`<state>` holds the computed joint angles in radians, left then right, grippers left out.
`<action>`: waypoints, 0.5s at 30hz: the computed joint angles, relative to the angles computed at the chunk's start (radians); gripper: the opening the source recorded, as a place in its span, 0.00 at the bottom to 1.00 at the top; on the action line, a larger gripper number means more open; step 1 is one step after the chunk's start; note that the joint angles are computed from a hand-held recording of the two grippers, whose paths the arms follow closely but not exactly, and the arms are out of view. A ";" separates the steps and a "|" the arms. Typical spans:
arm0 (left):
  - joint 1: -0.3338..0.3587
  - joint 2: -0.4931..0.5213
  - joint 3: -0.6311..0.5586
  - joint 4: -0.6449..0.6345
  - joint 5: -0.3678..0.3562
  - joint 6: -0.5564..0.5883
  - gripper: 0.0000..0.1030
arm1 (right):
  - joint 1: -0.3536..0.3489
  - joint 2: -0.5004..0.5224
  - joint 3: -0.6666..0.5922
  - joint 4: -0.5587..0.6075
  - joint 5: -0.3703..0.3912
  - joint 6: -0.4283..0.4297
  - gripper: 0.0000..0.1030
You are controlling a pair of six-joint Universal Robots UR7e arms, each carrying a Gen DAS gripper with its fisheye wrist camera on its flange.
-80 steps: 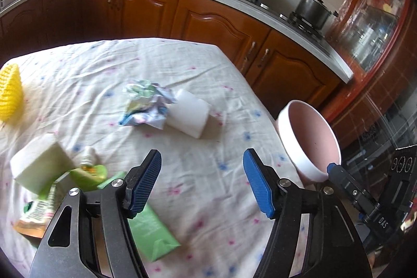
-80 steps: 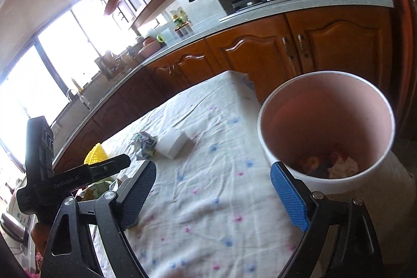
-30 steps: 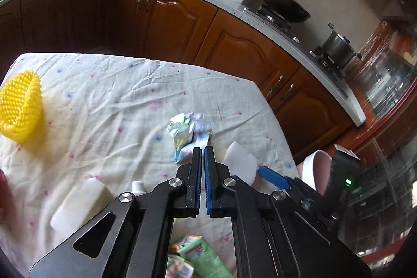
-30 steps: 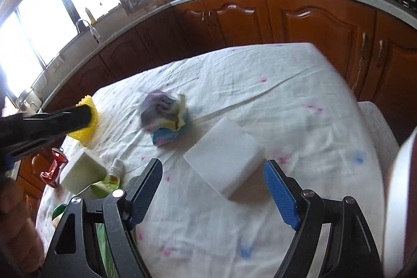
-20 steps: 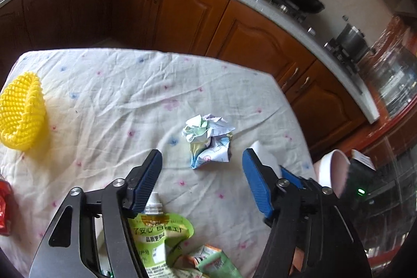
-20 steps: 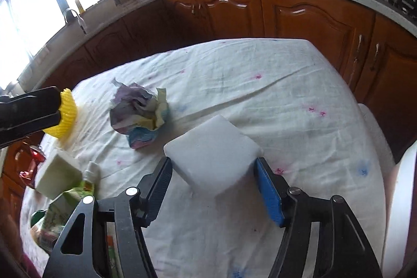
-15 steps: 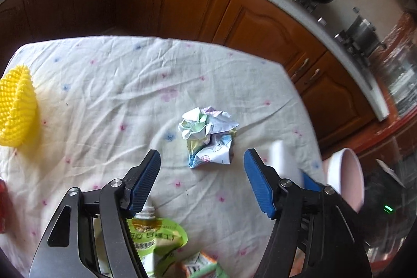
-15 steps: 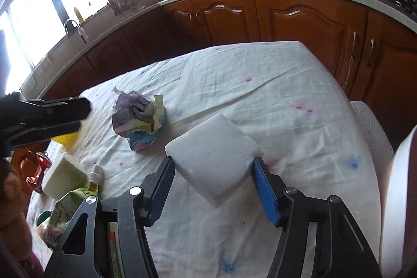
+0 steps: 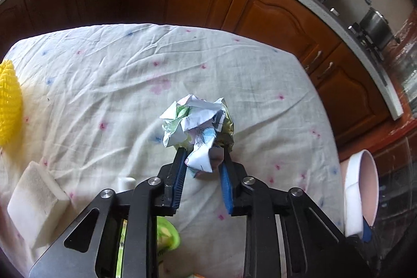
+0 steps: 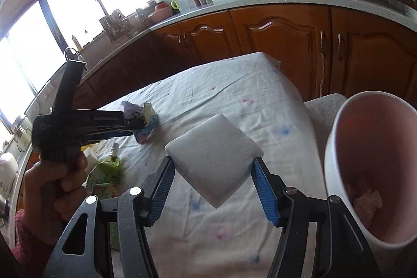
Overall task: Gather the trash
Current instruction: 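Grasp the crumpled paper with the left gripper while the right gripper grasps the white sponge, then carry both items to the pink bin and open both grippers to drop them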
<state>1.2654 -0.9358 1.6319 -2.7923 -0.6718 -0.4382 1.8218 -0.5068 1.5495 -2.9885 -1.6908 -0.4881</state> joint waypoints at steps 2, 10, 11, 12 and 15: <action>-0.013 -0.011 0.027 -0.043 -0.011 0.025 0.08 | -0.004 -0.024 0.033 -0.025 0.012 -0.008 0.60; -0.077 -0.040 0.114 -0.137 -0.076 0.107 0.08 | -0.026 -0.100 0.120 -0.101 0.030 -0.002 0.60; -0.085 -0.042 0.123 -0.147 -0.091 0.114 0.08 | -0.029 -0.107 0.126 -0.107 0.029 0.000 0.60; -0.091 -0.041 0.126 -0.148 -0.098 0.117 0.08 | -0.032 -0.115 0.132 -0.109 0.033 0.005 0.60; -0.116 -0.030 0.135 -0.157 -0.110 0.137 0.08 | -0.039 -0.137 0.154 -0.132 0.034 0.005 0.60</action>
